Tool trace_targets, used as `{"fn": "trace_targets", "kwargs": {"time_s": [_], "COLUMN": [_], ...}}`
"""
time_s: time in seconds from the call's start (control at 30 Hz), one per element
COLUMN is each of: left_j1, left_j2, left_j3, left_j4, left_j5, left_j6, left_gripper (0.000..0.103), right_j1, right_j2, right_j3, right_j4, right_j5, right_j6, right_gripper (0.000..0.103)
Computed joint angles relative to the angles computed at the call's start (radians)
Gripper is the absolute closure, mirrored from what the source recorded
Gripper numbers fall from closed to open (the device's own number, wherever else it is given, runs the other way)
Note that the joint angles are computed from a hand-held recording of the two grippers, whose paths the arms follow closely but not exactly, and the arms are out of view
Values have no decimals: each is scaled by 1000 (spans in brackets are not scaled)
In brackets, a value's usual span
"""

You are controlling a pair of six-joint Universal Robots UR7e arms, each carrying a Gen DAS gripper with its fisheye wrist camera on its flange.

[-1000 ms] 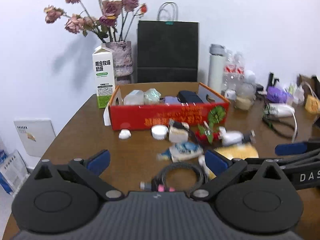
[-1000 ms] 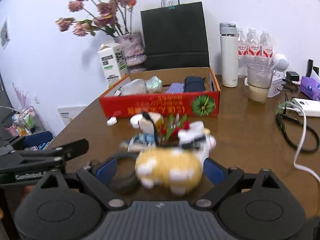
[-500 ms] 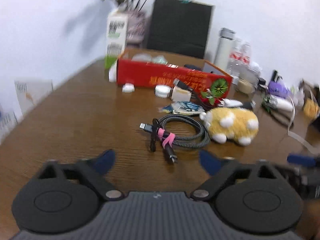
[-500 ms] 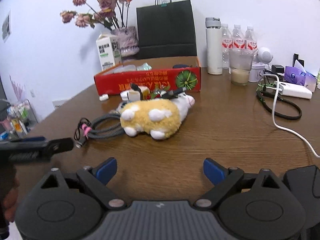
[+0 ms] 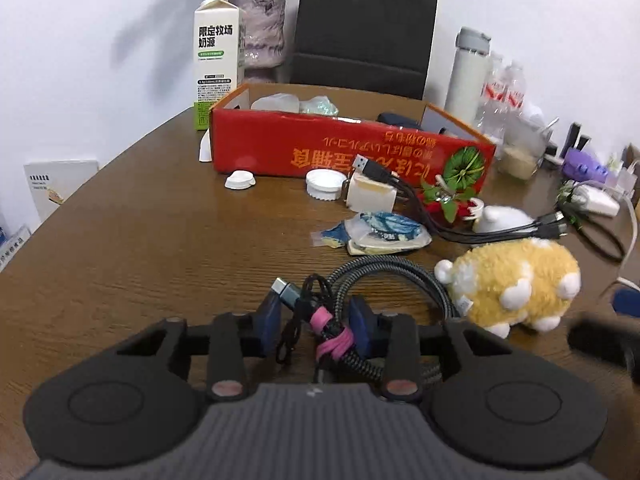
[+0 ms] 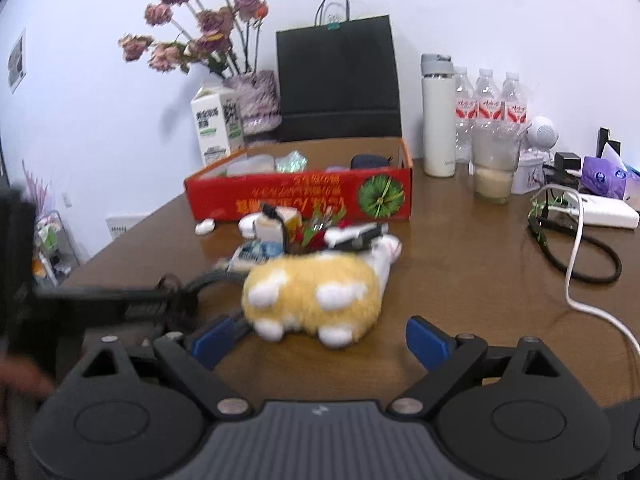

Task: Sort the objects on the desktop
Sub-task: 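Grasp the braided cable with the left tool while the right tool grasps a black USB cable, then lower both cables into the red box and open both tools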

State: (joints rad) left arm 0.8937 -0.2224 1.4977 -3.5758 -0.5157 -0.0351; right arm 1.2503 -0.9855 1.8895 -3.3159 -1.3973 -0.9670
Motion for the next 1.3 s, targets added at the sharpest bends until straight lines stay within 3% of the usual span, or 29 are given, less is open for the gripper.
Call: {"fn": "trace_targets", "kwargs": {"time_s": [0.07, 0.13, 0.2, 0.37, 0.4, 0.43, 0.47, 0.57, 0.63, 0.73, 0.8, 0.97, 1.17, 1.3], "left_j1": [-5, -18, -29, -43, -46, -48, -50, -57, -56, -59, -55, -41, -28, 10], "left_j2": [-12, -6, 3, -20, -29, -36, -41, -37, -48, -74, -116, -164, -182, -188], "left_j3": [38, 49, 48, 84, 95, 104, 110, 102, 118, 147, 184, 190, 97, -40], "left_j4": [-65, -133, -198, -324, -345, -358, -376, -412, -412, -418, -360, -373, -359, -239], "left_j5": [-13, 21, 54, 59, 49, 39, 32, 52, 51, 31, -14, -120, -204, -280], "left_j6": [20, 93, 172, 217, 219, 228, 244, 314, 295, 266, 186, 165, 245, 243], "left_gripper": [71, 72, 73, 81, 85, 85, 86, 87, 87, 89, 90, 90, 90, 90], "right_j1": [11, 27, 44, 107, 119, 133, 151, 196, 208, 200, 196, 175, 168, 186], "right_j2": [17, 32, 49, 142, 169, 203, 243, 332, 367, 345, 317, 202, 131, 146], "right_j3": [-28, -62, -109, -316, -362, -419, -481, -588, -619, -589, -547, -446, -439, -511], "right_j4": [-13, -10, 32, 302, 349, 404, 451, 472, 443, 435, 389, 343, 331, 343], "right_j5": [2, 9, 47, 47, 30, 4, -43, -209, -274, -245, -216, -49, 72, 91], "right_j6": [21, 42, 45, 56, 58, 60, 61, 35, 34, 50, 54, 110, 163, 188], "right_gripper": [11, 12, 19, 42, 48, 64, 72, 79, 98, 99, 99, 100, 100, 100]}}
